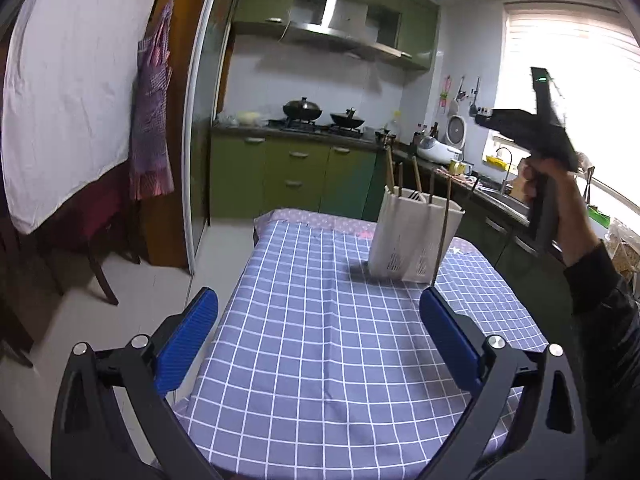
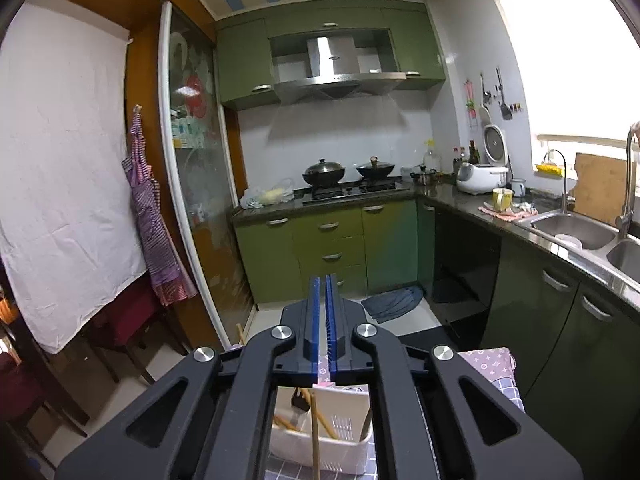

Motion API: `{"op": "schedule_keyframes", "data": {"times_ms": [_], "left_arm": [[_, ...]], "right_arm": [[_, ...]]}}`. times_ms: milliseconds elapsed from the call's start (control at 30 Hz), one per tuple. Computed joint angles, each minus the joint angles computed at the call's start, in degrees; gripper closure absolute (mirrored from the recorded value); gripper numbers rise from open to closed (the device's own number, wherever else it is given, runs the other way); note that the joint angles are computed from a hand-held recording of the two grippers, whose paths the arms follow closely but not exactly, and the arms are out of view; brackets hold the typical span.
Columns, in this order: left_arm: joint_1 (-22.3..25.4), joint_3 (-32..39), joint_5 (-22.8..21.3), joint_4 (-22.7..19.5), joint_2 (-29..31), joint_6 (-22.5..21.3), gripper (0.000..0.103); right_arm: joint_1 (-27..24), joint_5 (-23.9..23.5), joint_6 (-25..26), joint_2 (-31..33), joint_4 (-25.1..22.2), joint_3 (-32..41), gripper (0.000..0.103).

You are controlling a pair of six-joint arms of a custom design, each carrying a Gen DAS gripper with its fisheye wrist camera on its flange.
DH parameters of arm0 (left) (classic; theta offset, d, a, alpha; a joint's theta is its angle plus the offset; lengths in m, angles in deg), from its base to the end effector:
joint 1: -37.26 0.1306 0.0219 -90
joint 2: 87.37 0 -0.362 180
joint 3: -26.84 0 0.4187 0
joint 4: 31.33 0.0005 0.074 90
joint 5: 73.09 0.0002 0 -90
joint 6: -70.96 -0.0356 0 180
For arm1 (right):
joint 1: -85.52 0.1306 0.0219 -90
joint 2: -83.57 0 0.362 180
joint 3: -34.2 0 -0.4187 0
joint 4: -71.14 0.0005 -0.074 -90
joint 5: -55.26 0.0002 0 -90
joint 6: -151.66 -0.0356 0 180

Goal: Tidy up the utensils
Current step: 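Carry the right gripper's chopstick over the white holder and lower it in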

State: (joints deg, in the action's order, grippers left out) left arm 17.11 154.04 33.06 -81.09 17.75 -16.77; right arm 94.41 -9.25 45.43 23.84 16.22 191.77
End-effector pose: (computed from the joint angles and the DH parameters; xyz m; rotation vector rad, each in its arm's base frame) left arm 0.5597 -0.2165 0.5870 0.4966 2.0151 -0.5308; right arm 0.6333 0.0830 0.6647 0.4180 1.8012 -0.1125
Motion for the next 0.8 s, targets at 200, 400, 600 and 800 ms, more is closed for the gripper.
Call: {"op": "schedule_keyframes", "data": {"times_ms": [200,400,600,800], "left_arm": [[-0.36,1.81,1.18,-2.07,1.63,0.81,0.007],[-0.46,0.20,1.28,-0.86,0.46,0.51,0.007],[-0.61,0.02,1.18,-1.26,0.45,0.39,0.007],[-0.37,-0.02,1.37,-1.36,0.75,0.65,0.007]], "right_arm": [[0.80,-3.43,-1.36,-3.01,-3.85,-4.98,0.096],[2.86,-1.15,-1.47,-9.93,1.99,-23.47,0.077],[2.49,-2.98,-5.87,-8.48,1.69,-28.34,0.077],[1.67,-5.32,-7.42,-7.13,1.74,-28.10,0.077]]}}
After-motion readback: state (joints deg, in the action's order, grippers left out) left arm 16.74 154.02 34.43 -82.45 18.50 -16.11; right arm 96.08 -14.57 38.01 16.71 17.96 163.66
